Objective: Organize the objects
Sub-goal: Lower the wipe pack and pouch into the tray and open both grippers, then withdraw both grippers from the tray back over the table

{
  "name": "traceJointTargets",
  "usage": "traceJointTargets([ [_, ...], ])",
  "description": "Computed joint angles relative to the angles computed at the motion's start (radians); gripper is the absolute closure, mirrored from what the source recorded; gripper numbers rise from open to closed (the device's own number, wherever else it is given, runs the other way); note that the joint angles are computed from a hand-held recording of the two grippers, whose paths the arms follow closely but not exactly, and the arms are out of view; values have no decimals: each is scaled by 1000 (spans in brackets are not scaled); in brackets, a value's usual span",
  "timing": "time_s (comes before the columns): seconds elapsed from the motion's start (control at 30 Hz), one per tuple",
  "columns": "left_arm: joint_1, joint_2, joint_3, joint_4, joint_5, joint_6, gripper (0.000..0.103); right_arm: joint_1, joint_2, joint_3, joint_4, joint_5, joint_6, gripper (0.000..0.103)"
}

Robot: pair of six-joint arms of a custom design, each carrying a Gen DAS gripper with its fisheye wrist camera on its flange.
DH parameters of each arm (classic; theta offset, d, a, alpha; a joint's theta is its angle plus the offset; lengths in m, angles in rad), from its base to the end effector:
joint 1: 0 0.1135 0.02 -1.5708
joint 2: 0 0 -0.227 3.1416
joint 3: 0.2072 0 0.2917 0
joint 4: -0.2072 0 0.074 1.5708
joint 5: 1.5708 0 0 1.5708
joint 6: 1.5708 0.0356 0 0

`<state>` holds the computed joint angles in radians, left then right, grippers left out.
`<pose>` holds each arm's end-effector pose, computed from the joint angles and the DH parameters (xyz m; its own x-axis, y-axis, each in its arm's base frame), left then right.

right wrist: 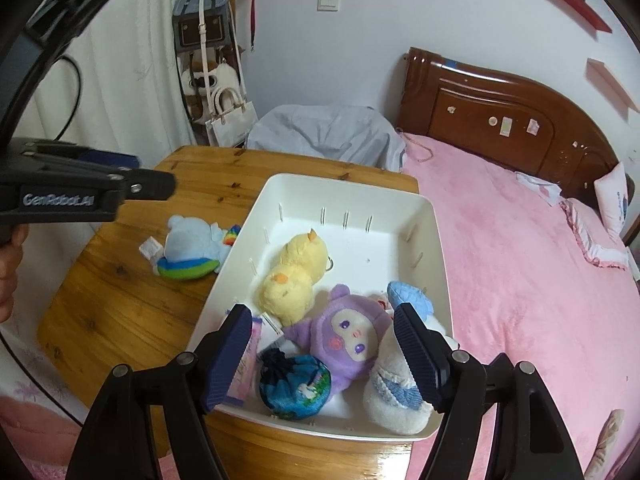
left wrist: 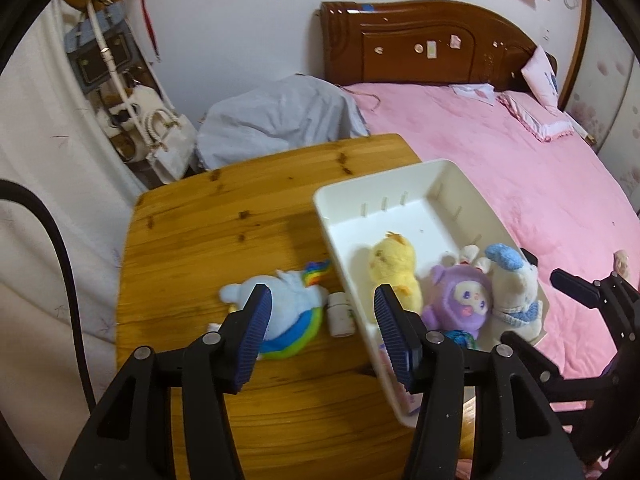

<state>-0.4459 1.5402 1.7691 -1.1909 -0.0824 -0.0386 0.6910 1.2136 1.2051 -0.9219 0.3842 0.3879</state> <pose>0.3081 -0.1440 0.3738 -0.7545 0.3181 -0.5741 0.3585 0.9324 0.0454 0.2324 0.1749 0.2979 -0.7302 -0.1488 -0.6668 -0.1534 0.9868 -0.0522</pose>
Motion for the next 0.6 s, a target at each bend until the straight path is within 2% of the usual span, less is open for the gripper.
traceJointTargets([
  [0.13, 50, -46, -33, 12, -10, 46, 45, 39, 40, 40, -7, 39, 53, 24],
  [0.6, 311, -136, -80, 14, 88, 257, 45, 172, 230, 240, -13, 148, 245, 24],
])
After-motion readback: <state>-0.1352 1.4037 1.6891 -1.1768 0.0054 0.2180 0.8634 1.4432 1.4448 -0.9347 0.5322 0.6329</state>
